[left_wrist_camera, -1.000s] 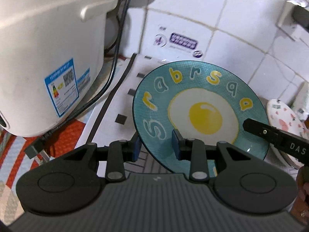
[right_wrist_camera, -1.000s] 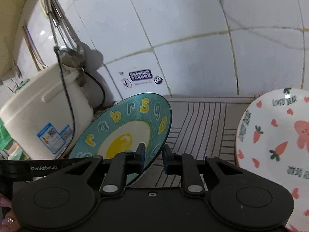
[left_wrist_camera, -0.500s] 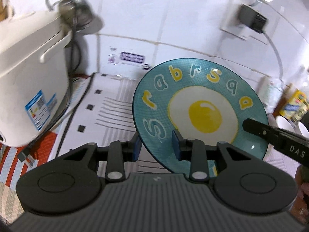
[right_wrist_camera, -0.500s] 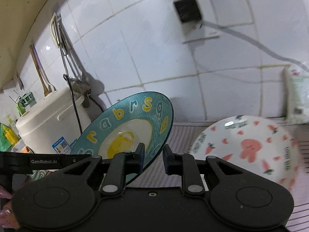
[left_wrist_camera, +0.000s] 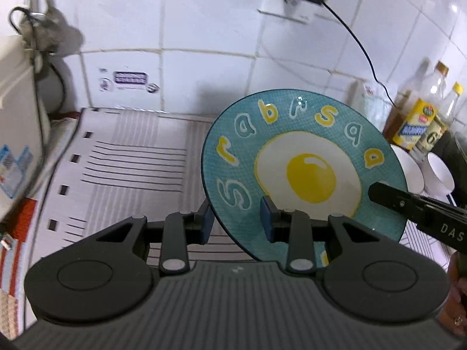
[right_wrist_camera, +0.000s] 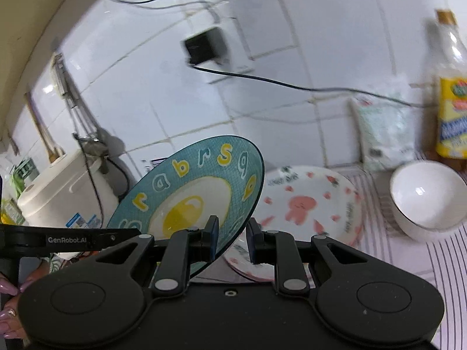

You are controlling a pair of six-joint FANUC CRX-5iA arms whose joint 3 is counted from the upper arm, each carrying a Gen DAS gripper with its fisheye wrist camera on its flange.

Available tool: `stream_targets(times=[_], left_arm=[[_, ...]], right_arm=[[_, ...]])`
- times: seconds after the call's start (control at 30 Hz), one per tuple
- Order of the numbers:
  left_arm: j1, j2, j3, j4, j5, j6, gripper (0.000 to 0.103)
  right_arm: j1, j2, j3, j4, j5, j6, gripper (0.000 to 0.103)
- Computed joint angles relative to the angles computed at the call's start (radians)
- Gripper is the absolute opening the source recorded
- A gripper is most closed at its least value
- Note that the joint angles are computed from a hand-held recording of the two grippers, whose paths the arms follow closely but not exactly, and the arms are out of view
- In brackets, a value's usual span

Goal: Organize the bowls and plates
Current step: 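Lift the teal egg plate with the left tool toward the plate stack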

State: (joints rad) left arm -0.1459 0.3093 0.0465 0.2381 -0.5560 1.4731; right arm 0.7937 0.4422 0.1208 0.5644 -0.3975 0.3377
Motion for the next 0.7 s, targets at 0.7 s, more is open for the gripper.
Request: stream_targets(times=[0.7], left_arm=[[-0.065, 0.219, 0.280, -0.086, -0.160, 0.155, 0.030]], right_arm=[[-0.065, 0.028, 0.013, -0.167, -0.072, 0.103, 0.025]])
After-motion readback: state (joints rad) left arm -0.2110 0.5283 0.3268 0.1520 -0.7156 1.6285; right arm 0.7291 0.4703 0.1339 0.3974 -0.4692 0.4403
